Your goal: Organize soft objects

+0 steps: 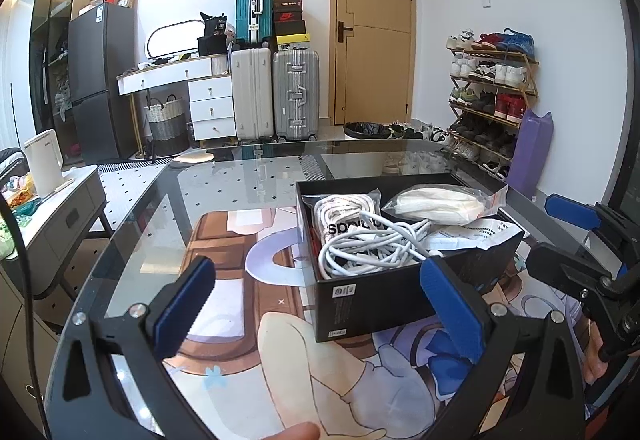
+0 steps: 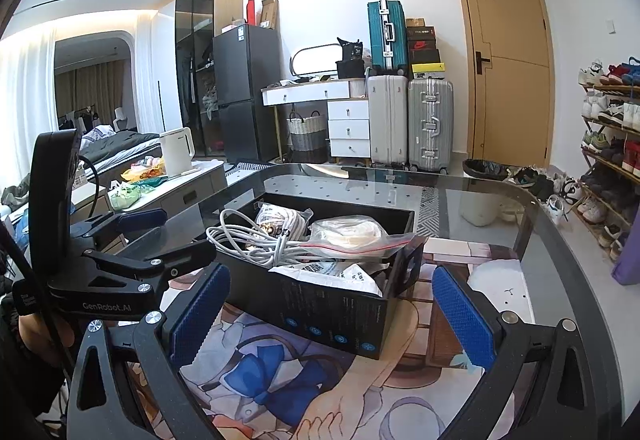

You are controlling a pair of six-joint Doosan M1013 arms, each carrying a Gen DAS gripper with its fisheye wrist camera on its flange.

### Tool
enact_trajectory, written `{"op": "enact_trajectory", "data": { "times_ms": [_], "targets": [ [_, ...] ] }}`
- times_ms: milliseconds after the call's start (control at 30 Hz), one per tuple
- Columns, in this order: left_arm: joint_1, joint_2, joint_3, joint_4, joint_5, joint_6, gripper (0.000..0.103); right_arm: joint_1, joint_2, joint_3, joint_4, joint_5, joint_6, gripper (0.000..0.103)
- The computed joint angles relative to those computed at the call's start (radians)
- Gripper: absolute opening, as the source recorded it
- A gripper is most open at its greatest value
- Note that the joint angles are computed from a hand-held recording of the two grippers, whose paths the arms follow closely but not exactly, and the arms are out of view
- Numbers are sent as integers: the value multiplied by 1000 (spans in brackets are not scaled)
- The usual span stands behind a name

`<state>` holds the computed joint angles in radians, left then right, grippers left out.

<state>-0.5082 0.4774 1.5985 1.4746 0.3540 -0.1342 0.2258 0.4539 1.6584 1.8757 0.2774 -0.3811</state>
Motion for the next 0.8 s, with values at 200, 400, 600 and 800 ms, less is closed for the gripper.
{"op": "enact_trajectory", "data": {
  "times_ms": [200,400,600,800],
  "targets": [
    [3,-2,4,17,0,-22,103,-2,-1,6,53,10,-49,102],
    [4,-4,6,18,0,-25,103,-5,-2,8,63,14,-56,102],
    [3,-5,7,22,2,-28,103,-5,-3,8,70,16,-68,102],
    [5,-5,7,19,0,-24,103,-5,-3,9,69,17,-65,102]
  ]
}}
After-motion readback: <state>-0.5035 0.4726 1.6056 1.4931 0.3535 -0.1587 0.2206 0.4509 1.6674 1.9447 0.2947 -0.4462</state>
